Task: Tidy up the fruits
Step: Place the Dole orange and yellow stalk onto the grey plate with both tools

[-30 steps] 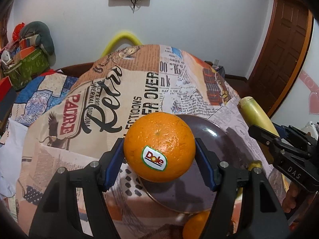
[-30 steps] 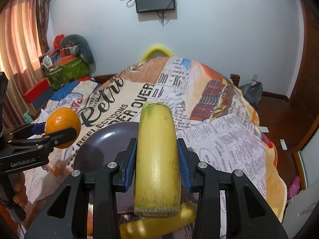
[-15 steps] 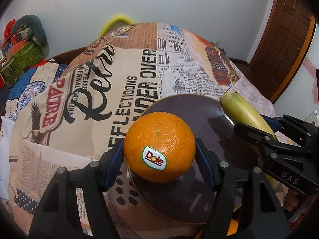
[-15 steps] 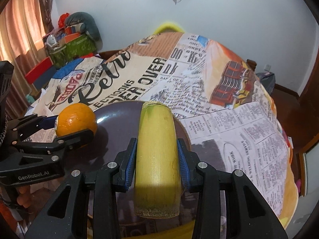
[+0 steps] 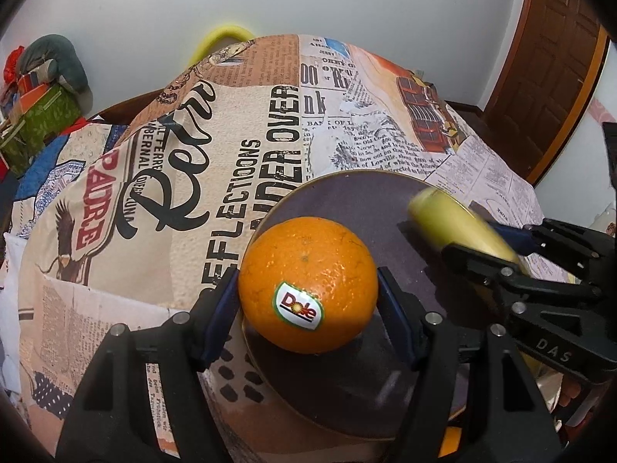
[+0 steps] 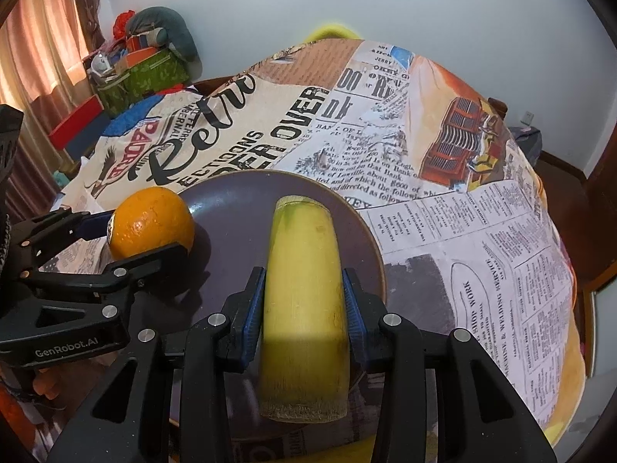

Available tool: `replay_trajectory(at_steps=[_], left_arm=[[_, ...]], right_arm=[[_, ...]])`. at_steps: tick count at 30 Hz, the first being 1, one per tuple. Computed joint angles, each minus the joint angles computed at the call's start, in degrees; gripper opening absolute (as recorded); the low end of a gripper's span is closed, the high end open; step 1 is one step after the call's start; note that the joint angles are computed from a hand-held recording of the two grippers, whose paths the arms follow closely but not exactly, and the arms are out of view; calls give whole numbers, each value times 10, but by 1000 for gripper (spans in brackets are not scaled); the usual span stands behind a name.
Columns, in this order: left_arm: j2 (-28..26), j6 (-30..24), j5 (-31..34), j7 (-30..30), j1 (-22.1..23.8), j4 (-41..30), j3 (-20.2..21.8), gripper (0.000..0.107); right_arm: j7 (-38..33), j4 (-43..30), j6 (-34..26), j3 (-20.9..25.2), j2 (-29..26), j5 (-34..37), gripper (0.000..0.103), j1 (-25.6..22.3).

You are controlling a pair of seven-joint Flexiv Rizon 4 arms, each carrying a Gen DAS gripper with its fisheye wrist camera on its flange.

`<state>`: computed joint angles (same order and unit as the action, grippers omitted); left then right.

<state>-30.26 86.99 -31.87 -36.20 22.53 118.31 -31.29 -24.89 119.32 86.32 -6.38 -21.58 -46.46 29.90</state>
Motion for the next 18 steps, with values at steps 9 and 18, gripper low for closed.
replay_trajectory(at_steps=[9,18], left_arm=[[13,40,-42,37,86,38,-113,71],[45,72,7,-3,246,98,-276,72]], right_arm=[[141,20,24,-71,46,-171,41,22],[272,34,17,-51,98,-320,41,-18]])
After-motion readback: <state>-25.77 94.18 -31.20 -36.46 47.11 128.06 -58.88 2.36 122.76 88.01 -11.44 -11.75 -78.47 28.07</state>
